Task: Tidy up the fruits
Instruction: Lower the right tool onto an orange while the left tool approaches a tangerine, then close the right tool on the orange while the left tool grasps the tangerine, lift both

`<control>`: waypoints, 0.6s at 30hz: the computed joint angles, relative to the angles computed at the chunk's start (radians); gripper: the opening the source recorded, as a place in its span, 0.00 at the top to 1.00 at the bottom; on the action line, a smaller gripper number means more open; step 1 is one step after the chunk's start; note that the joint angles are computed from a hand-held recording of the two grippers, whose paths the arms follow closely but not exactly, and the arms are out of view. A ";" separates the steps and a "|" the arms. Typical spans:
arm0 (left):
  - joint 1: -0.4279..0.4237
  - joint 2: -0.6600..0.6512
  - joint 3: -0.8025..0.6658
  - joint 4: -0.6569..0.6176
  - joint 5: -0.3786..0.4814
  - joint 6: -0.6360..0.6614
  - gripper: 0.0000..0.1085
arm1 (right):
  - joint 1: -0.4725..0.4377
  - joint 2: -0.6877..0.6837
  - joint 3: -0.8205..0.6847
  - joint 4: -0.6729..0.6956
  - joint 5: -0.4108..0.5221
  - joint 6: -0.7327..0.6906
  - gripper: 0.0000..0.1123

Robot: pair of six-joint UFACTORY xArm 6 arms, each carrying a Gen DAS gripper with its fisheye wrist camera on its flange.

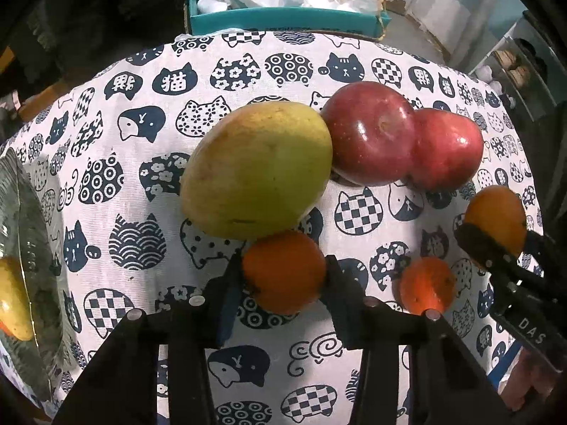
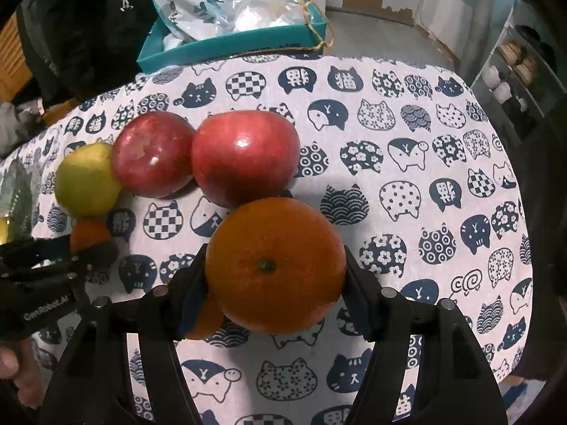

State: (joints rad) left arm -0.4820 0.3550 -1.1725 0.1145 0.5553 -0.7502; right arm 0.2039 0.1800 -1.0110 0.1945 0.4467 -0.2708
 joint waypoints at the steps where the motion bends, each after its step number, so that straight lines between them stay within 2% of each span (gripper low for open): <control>1: 0.000 -0.008 0.008 0.000 0.001 0.002 0.59 | 0.002 -0.005 0.003 -0.005 -0.005 0.002 0.40; 12: 0.006 -0.135 0.113 0.100 -0.014 -0.063 0.59 | 0.010 -0.098 0.056 -0.015 -0.044 -0.018 0.40; 18: 0.015 -0.217 0.158 0.166 -0.032 -0.113 0.59 | 0.026 -0.144 0.067 0.032 -0.042 -0.050 0.40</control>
